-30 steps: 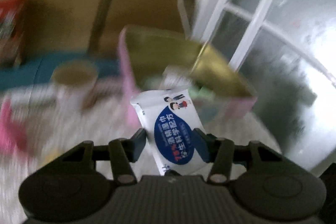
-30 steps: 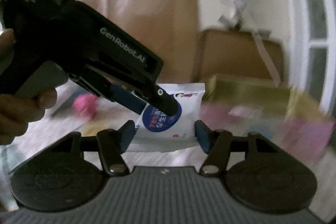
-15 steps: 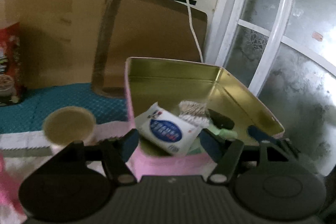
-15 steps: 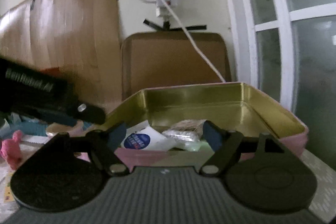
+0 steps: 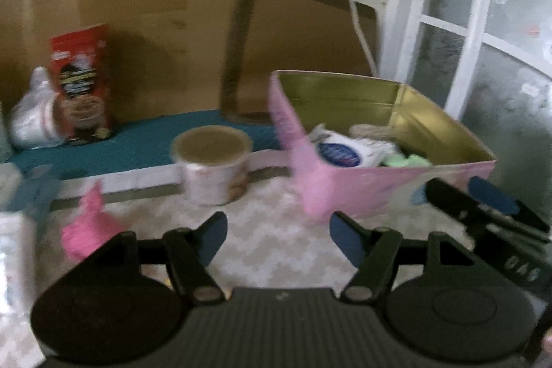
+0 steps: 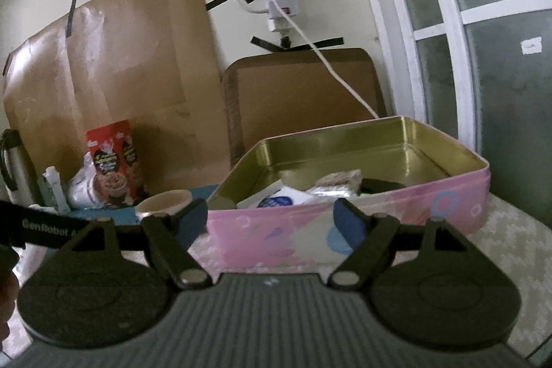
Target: Organize soft objects
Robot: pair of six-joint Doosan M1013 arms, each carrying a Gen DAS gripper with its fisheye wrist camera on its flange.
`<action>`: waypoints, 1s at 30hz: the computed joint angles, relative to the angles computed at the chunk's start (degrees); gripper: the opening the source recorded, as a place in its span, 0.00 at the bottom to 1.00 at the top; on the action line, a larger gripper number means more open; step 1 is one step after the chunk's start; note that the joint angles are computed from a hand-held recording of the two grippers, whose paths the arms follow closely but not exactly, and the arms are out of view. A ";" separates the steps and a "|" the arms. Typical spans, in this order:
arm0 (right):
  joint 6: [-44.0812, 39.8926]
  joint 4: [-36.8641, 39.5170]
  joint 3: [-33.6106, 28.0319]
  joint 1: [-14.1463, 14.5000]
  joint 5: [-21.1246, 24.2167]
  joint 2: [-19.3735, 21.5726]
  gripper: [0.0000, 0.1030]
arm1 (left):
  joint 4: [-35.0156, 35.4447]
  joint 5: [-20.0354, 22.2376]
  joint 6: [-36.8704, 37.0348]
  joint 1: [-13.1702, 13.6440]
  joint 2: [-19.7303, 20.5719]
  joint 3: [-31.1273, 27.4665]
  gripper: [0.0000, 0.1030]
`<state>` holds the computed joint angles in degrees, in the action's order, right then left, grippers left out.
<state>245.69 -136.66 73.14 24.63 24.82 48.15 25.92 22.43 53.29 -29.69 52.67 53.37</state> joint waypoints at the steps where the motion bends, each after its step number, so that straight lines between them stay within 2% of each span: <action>1: -0.24 0.74 0.06 0.24 -0.28 -0.10 0.80 | 3.34 -0.16 -3.17 0.01 -0.56 1.21 0.65; 3: -1.14 2.79 0.02 0.70 -1.01 -0.19 0.80 | 9.32 -0.31 -9.11 0.07 -1.58 3.46 0.65; 5: -2.49 5.50 -0.17 1.12 -1.68 -0.20 0.80 | 12.48 -0.63 -12.68 0.34 -2.38 5.20 0.65; 13: -10.63 18.07 -1.02 2.41 -3.27 -0.36 0.80 | 21.92 -1.47 -23.26 1.01 -4.44 10.39 0.68; 17: -11.85 20.24 -1.13 2.70 -4.78 -0.58 0.80 | 26.17 -1.37 -26.85 1.05 -4.92 11.95 0.77; 20: -10.21 18.92 -0.91 2.88 -5.00 -0.74 0.80 | 29.88 -0.98 -29.68 0.99 -5.21 12.86 0.77; 24: -11.98 20.41 -1.01 3.44 -5.05 -0.83 0.80 | 31.45 -1.69 -31.31 1.19 -5.67 13.91 0.79; 27: -15.11 23.94 -1.14 3.72 -5.18 -0.97 0.80 | 32.33 -3.06 -32.15 1.40 -5.98 14.67 0.79; 30: -19.78 29.75 -1.03 3.89 -4.76 -1.45 0.80 | 32.68 -6.18 -32.38 1.82 -6.42 15.74 0.79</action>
<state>225.91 -106.91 72.11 28.52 20.06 46.70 58.61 16.25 20.90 -27.88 46.25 69.10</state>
